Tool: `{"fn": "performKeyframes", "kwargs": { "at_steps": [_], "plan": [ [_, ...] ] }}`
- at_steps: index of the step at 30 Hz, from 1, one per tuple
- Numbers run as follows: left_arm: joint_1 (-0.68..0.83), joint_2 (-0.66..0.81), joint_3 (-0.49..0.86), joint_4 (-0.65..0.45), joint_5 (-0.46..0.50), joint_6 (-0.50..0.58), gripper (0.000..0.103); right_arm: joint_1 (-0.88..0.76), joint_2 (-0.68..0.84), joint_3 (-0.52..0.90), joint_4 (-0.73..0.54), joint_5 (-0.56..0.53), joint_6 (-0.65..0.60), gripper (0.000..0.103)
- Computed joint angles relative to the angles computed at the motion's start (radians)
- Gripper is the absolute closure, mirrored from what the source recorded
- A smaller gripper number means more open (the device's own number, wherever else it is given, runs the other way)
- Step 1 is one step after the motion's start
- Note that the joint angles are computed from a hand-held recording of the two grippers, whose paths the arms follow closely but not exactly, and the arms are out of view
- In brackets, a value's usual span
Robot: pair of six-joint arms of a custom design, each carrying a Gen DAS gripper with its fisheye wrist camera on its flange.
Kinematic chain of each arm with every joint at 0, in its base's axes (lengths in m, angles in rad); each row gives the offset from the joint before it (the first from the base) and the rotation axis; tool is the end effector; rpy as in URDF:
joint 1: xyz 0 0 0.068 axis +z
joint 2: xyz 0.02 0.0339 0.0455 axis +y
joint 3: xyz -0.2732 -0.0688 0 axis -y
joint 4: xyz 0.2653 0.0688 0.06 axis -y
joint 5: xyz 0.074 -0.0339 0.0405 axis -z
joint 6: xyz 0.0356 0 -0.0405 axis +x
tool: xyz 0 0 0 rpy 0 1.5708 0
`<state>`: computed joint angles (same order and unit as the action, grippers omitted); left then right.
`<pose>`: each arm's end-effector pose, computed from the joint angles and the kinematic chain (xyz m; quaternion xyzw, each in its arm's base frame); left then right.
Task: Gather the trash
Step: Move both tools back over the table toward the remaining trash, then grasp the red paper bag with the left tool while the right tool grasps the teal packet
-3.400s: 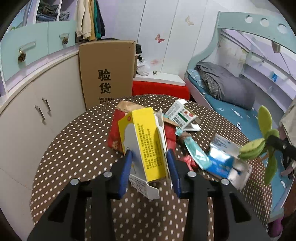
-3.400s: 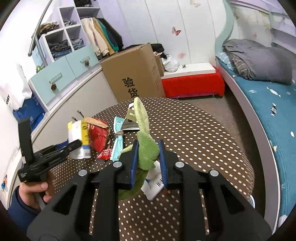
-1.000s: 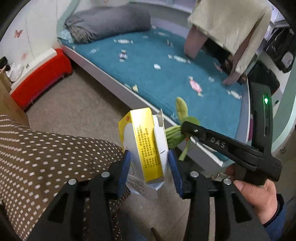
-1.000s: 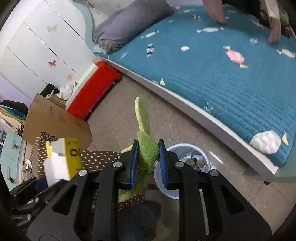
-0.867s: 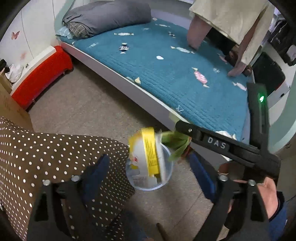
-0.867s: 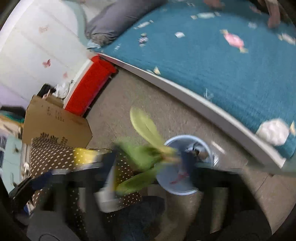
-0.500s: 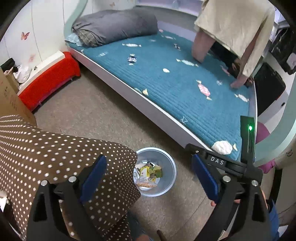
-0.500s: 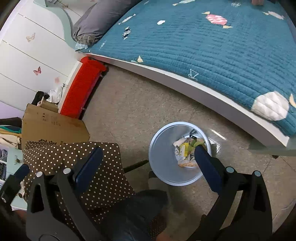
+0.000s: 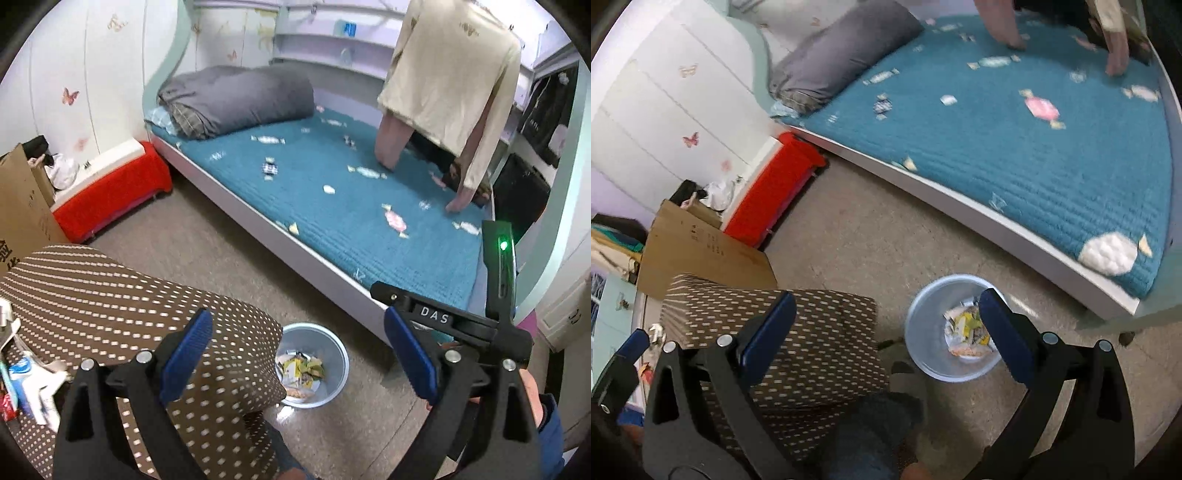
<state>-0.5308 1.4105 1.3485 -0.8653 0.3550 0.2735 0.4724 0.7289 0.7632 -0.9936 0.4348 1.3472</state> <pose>0.2605 -0.1673 0.3407 0.4169 0.8374 -0.2061 0.2872 0.1318 0.0505 0.2775 0.4532 0.8160 0.1057 0.3428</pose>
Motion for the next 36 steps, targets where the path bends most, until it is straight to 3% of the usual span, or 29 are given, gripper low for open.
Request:
{"fn": "performKeyframes", "kwargs": {
  "at_steps": [10, 19, 28, 36],
  "plan": [
    [0.235, -0.095, 0.026, -0.060, 0.147, 0.069, 0.009, 0.249, 0.258, 0.341, -0.090, 0.202, 0.014, 0.006],
    [0.490, -0.101, 0.065, -0.104, 0.262, 0.156, 0.009, 0.339, 0.498, 0.594, -0.061, 0.238, -0.112, 0.006],
    [0.802, -0.045, 0.098, -0.083, 0.340, 0.241, 0.009, 0.367, 0.849, 0.928, -0.006, 0.158, -0.351, 0.006],
    [1.014, 0.198, 0.267, -0.042, 0.300, 0.283, 0.009, 0.355, 1.196, 1.276, 0.015, 0.003, -0.541, 0.006]
  ]
}}
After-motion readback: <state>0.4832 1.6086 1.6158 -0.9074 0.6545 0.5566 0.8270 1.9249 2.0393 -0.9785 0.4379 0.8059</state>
